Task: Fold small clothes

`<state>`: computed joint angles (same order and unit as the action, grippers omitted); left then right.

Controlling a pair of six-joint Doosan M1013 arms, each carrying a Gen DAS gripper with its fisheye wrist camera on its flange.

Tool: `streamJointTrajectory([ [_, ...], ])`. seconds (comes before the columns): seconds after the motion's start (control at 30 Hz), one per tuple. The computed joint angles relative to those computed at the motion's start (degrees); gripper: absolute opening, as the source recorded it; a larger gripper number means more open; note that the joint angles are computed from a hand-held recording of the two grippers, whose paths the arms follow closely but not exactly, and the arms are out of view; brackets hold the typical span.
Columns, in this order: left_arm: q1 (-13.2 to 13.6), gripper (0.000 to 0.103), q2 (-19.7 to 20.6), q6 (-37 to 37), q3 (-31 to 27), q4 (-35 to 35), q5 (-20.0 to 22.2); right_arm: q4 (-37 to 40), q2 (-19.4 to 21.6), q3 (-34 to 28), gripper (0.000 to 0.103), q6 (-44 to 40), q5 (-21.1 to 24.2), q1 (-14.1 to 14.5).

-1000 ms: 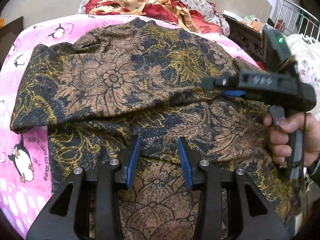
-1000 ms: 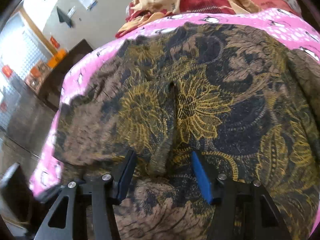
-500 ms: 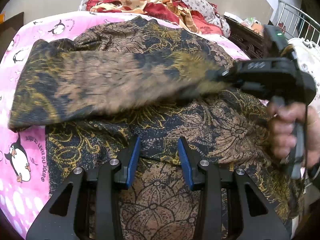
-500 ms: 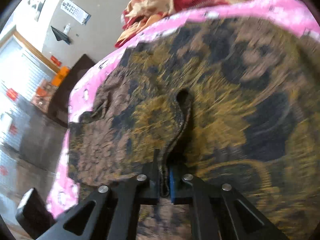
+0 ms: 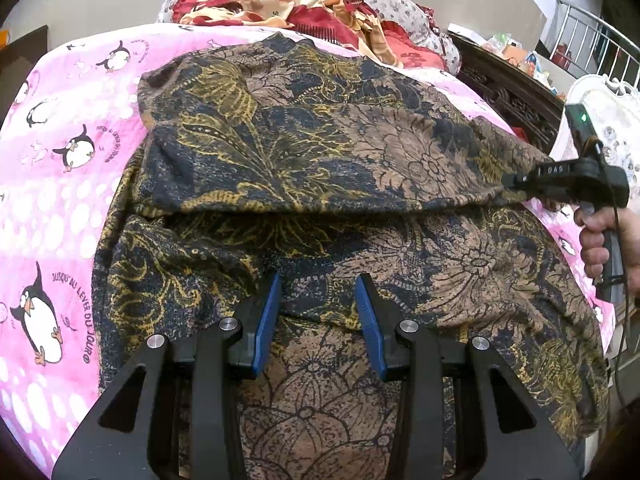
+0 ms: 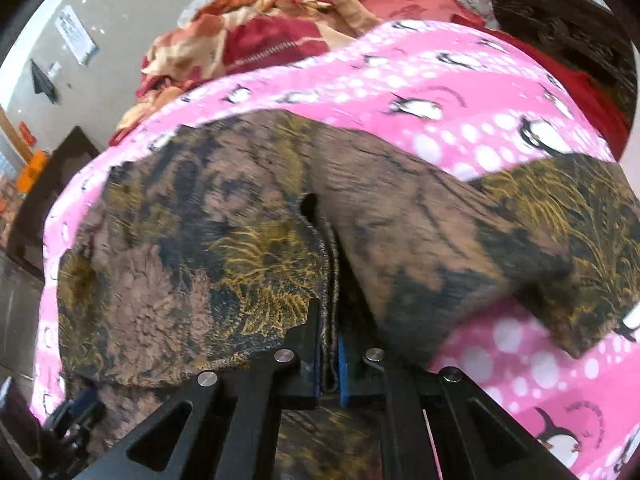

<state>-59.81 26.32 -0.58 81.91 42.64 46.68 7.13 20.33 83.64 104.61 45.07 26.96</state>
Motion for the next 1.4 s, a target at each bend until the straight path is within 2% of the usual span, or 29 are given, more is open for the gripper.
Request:
streamJointTrajectory([
  [0.2,-0.22,0.038,-0.68,-2.70,0.94,1.54,-0.57,6.39,0.12,1.77,0.005,-0.19,-0.53,-1.81],
  [0.27,-1.24,0.038,-0.81,-4.96,0.12,3.93,4.36,8.66,0.01,2.14,0.005,-0.85,-0.26,-2.15],
  [0.37,-2.94,0.038,-1.87,-12.26,0.14,12.63,12.16,8.49,-0.23,2.27,0.005,-1.82,0.21,-2.05],
  [0.4,-2.52,0.038,-2.15,-12.80,-0.23,13.34,13.83,8.06,-0.33,2.37,0.005,-2.33,0.27,-1.94],
  [0.53,1.66,0.038,-1.88,-8.17,-2.24,9.40,10.86,9.14,-0.87,3.75,0.009,-4.31,-2.19,-2.00],
  [0.6,3.63,0.038,-0.44,-5.61,-4.45,7.08,11.10,9.17,-1.33,4.29,0.011,-4.84,-2.69,-1.98],
  [0.67,5.58,0.038,1.53,-2.30,-6.75,3.86,13.10,8.61,-1.98,4.70,0.016,-5.17,-2.85,-1.91],
  [0.73,7.28,0.038,4.10,1.77,-9.32,-2.86,19.71,7.70,-2.89,5.33,0.018,-5.48,-3.33,-1.75],
  [0.77,7.63,0.041,4.50,1.18,-8.46,-3.76,20.40,6.95,-3.67,5.93,0.019,-5.74,-3.83,-1.66],
  [0.83,7.28,0.041,3.19,-1.58,-6.06,-1.68,18.44,5.37,-4.75,6.56,0.021,-6.08,-4.43,-1.37],
  [1.0,6.84,0.042,2.66,-3.94,-5.13,-0.39,18.52,4.45,-7.21,8.20,0.021,-11.82,-9.03,-0.12],
  [1.03,6.77,0.049,2.77,-4.11,-5.21,-0.30,19.39,3.52,-6.95,7.80,0.021,-12.08,-10.03,0.42],
  [1.13,6.72,0.051,2.16,-5.51,-4.01,-0.49,18.53,4.73,-4.35,4.62,0.021,-13.31,-11.47,1.44],
  [1.2,6.54,0.051,2.31,-5.73,-4.17,-0.42,18.46,7.37,-0.90,0.88,0.021,-14.15,-8.62,1.31],
  [1.27,6.52,0.051,2.32,-5.72,-4.15,-0.49,18.51,2.03,2.53,-2.76,0.021,-8.56,-4.45,1.46],
  [1.3,6.51,0.051,2.36,-5.57,-4.21,-0.49,18.68,-0.50,3.85,-3.99,0.016,-5.91,-2.50,1.21],
  [1.37,6.45,0.052,2.53,-5.16,-4.50,-0.60,19.15,-8.97,3.97,-3.71,0.000,4.18,-3.43,1.01],
  [1.4,6.40,0.052,2.54,-4.98,-4.53,-0.67,19.32,-10.94,3.81,-3.46,0.000,8.03,-3.32,0.73],
])
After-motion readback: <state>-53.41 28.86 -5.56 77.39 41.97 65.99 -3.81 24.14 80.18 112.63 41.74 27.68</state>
